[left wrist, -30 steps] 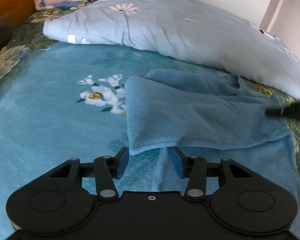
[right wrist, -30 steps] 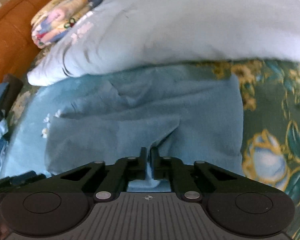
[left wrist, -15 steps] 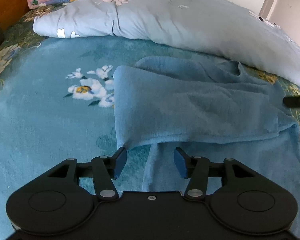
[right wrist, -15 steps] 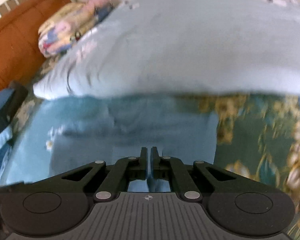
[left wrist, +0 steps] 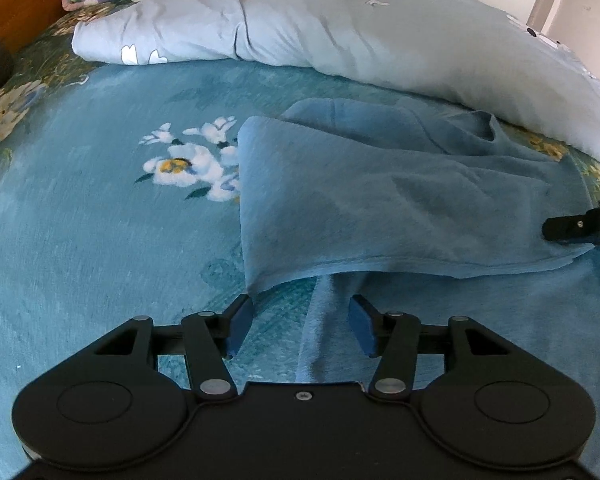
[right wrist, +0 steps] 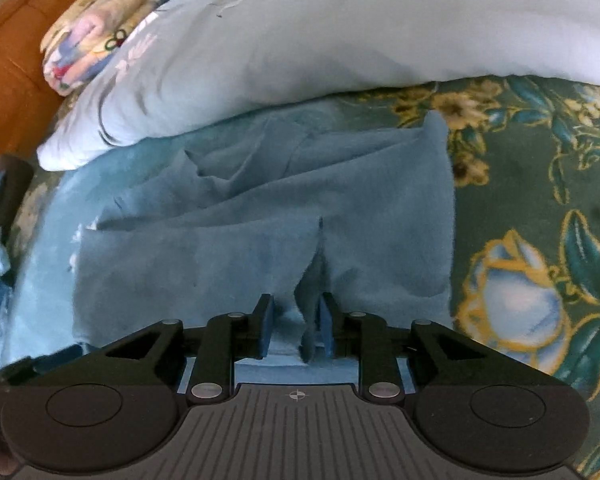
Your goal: Fold clothes
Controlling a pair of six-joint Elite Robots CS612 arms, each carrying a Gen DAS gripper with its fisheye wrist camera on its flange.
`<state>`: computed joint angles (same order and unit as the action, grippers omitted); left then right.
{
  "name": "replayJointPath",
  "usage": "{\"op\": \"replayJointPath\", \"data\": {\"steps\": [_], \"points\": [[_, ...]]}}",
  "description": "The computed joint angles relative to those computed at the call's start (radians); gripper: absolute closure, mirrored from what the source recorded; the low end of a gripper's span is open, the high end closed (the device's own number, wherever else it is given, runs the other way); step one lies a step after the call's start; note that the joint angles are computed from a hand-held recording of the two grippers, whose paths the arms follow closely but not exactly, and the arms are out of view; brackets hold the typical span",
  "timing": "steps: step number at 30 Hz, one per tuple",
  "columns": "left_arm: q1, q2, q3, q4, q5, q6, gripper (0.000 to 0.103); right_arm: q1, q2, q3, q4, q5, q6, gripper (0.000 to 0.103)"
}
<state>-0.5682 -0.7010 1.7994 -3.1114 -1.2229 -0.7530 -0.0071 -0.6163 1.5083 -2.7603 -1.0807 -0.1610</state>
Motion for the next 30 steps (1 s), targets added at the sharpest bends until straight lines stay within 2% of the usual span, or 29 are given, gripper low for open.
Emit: {"op": "replayJointPath", "data": {"steps": [1,5,10,13,17,20,22,26,28,30], "points": [[0.000,0.001,-0.001,0.002,0.002,-0.002,0.051,0.001,0.002,-0.005,0.011,0.011,-0.012,0.096],[0.000,0.006,-0.008,0.009,0.014,-0.005,0.049,0.006,-0.001,-0.004,-0.015,0.017,-0.046,0.102],[-0.002,0.005,-0.008,0.017,0.036,-0.023,0.048,-0.009,-0.016,0.035,-0.239,0.056,-0.013,0.102],[-0.002,0.004,-0.006,0.023,0.044,-0.041,0.047,-0.016,-0.026,0.053,-0.339,0.012,-0.004,0.102],[-0.005,0.002,-0.004,0.035,0.061,-0.069,0.046,-0.023,-0.021,0.048,-0.293,-0.068,0.010,0.102],[-0.005,0.000,0.003,0.013,0.061,-0.109,0.045,-0.017,-0.011,0.042,-0.250,-0.141,-0.015,0.102],[-0.004,0.000,0.008,-0.014,0.056,-0.137,0.044,-0.018,-0.014,0.052,-0.257,-0.143,-0.012,0.102],[-0.006,0.014,-0.002,-0.083,0.036,-0.121,0.043,-0.017,-0.020,0.063,-0.269,-0.130,-0.012,0.102],[-0.015,0.017,-0.015,-0.056,0.082,-0.112,0.043,-0.018,-0.019,0.062,-0.269,-0.128,-0.010,0.102],[-0.021,0.019,-0.021,-0.033,0.138,-0.139,0.043,-0.019,-0.018,0.058,-0.268,-0.122,-0.002,0.102]]}}
